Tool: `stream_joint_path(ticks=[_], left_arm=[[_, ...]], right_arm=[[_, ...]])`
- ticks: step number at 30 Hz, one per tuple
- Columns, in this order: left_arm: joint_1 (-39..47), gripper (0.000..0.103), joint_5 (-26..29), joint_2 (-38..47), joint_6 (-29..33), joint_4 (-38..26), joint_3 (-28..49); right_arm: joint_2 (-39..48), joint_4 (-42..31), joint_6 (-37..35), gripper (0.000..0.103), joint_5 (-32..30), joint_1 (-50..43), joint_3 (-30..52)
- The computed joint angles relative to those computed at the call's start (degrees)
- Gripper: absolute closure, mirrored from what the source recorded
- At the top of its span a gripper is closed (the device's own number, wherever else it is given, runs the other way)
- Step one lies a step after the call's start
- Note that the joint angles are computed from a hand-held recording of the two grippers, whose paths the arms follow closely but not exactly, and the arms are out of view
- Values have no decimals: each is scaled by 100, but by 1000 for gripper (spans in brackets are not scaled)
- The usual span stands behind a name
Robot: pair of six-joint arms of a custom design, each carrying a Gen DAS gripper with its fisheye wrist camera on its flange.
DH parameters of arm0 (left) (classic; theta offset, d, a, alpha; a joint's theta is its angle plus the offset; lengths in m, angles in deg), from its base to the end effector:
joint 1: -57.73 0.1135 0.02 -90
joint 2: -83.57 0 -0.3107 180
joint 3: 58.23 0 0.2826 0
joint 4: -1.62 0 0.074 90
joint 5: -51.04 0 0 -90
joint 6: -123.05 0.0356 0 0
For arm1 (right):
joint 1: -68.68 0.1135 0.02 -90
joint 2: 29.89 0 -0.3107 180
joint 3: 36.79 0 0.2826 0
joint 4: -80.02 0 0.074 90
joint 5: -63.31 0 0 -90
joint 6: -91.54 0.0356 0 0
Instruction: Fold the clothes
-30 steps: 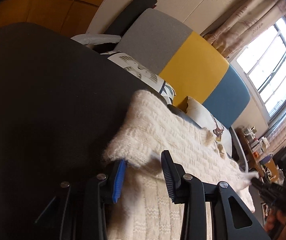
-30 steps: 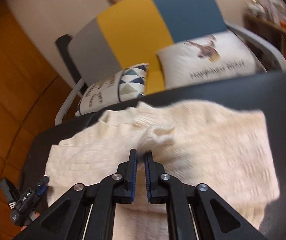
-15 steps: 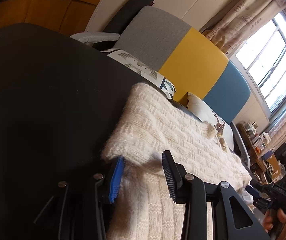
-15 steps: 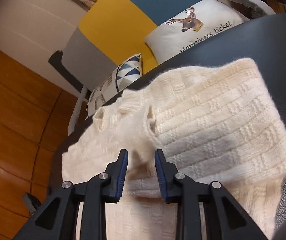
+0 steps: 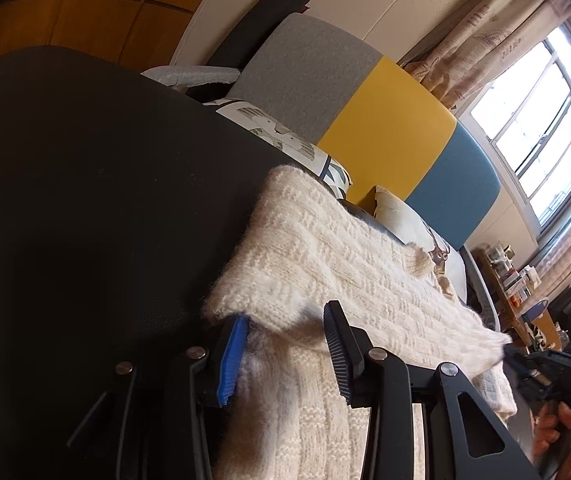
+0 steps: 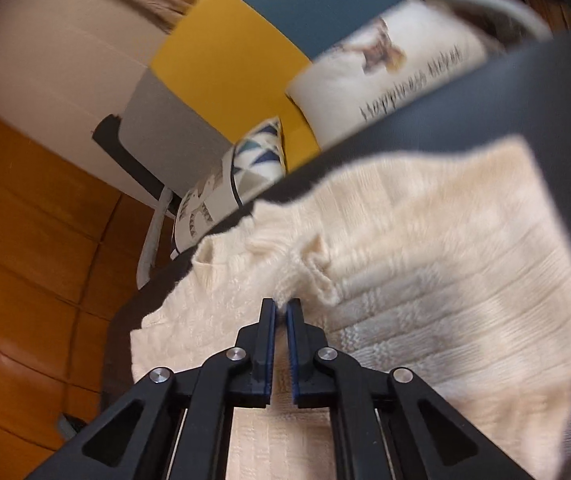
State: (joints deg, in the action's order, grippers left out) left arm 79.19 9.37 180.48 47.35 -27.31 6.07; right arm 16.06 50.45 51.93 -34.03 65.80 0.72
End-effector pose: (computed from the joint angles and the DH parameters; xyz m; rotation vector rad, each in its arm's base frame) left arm 0.3280 0.1004 0.1838 0.1179 2.3190 -0.8056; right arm 0.1697 -0.0040 0.2280 0.9641 2.0823 0.5852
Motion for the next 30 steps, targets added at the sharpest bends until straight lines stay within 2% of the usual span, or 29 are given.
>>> stream_joint_path(ticks=[4, 9, 11, 13, 15, 17, 19, 21, 23, 25, 27, 30], left_arm=[[-18, 63, -9, 22, 15, -26, 21], [-24, 63, -7, 103, -13, -41, 68], [-81, 63, -126, 36, -25, 31, 11], [-115, 63, -211, -13, -11, 45, -17], [-98, 63, -337, -202, 322, -362, 31], [-74, 63, -458, -394, 642, -743, 75], [230, 63, -144, -925, 920, -717, -240], [457, 57, 98, -1360, 1117, -685, -431], [348, 53, 130, -1594, 1021, -462, -450], [-19, 53, -79, -1573, 728, -223, -317], [-659, 51, -793, -1373, 248, 241, -149], [-1440, 51, -2093, -840, 12, 708, 113]], right_arm=[[84, -276, -134, 99, 160, 4, 48], [666, 118, -237, 99, 101, -194, -305], [685, 162, -275, 101, 321, -87, -364], [676, -31, -206, 99, 377, -22, -266], [666, -323, -207, 85, 280, -32, -102], [441, -1035, -402, 80, 816, 258, 186], [202, -1629, -636, 80, 1473, 634, 435], [-79, -1979, -965, 78, 2163, 1056, 587], [-76, -1919, -1469, 80, 2415, 1371, 725], [393, -1718, -1968, 84, 2489, 1585, 930], [932, -1450, -2378, 84, 2344, 1670, 1132], [1797, -1060, -2683, 84, 1984, 1488, 1373]])
